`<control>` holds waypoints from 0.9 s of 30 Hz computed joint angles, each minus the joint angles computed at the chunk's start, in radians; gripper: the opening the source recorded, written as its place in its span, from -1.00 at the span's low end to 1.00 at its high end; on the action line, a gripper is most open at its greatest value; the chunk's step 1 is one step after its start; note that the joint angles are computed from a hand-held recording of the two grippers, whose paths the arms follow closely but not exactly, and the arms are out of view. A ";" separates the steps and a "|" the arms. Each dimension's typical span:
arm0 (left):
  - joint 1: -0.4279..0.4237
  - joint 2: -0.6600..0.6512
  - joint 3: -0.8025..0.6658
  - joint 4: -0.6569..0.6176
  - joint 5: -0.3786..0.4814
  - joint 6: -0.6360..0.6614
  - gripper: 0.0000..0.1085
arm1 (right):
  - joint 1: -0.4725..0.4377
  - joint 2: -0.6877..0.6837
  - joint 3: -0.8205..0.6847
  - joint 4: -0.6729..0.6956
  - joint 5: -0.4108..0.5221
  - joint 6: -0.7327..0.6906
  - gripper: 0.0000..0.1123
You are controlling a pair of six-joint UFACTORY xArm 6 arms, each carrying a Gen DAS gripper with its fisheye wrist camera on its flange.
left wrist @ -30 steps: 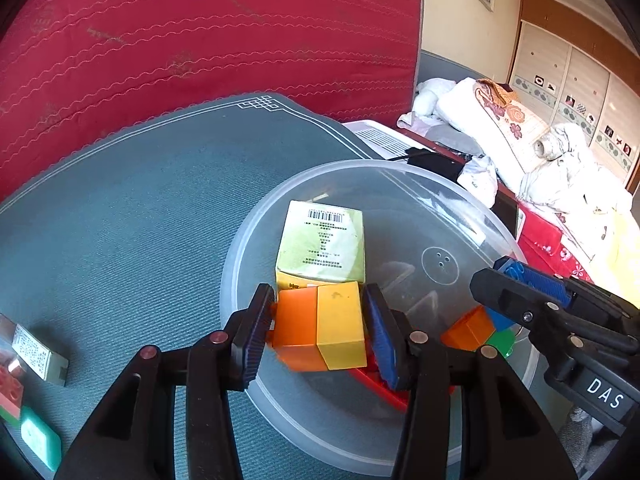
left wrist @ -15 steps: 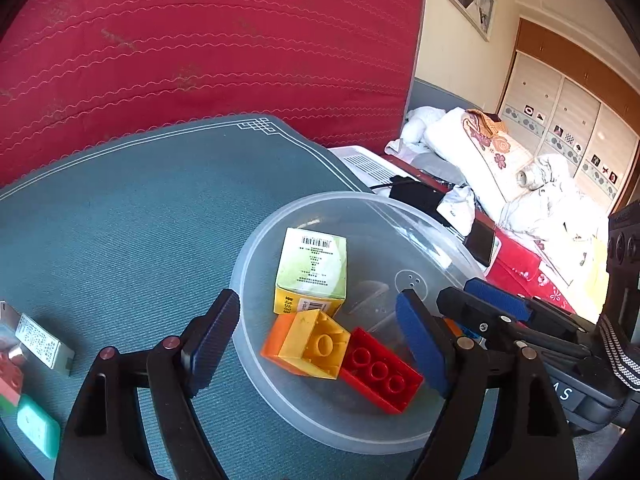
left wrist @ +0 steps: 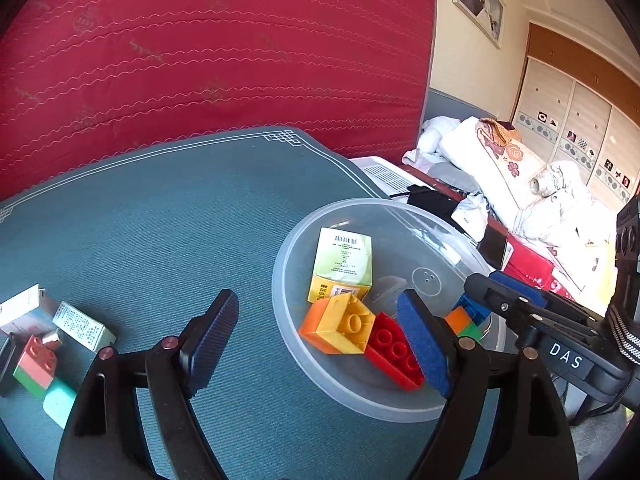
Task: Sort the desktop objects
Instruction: 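Withdraw both open tools from the bowl back toward the pile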
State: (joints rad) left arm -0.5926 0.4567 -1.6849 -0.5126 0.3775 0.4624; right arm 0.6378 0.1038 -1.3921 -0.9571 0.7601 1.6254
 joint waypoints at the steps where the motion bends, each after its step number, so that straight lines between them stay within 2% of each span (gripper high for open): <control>1: 0.002 -0.008 0.014 0.015 -0.007 -0.011 0.55 | 0.003 0.001 -0.003 -0.001 0.002 -0.001 -0.15; 14: 0.054 -0.118 0.178 0.052 -0.071 -0.053 0.55 | 0.055 0.053 -0.072 0.012 0.016 -0.012 -0.15; 16: 0.064 -0.136 0.206 0.092 -0.091 -0.086 0.56 | 0.063 0.071 -0.093 0.025 0.008 -0.028 -0.15; 20: 0.090 -0.162 0.258 0.285 -0.136 -0.240 0.56 | 0.084 0.111 -0.140 0.041 0.011 -0.050 0.09; 22: 0.104 -0.172 0.280 0.345 -0.153 -0.285 0.56 | 0.096 0.131 -0.167 0.043 0.021 -0.067 0.10; 27: 0.133 -0.195 0.320 0.354 -0.161 -0.292 0.56 | 0.119 0.185 -0.237 0.072 0.037 -0.120 0.10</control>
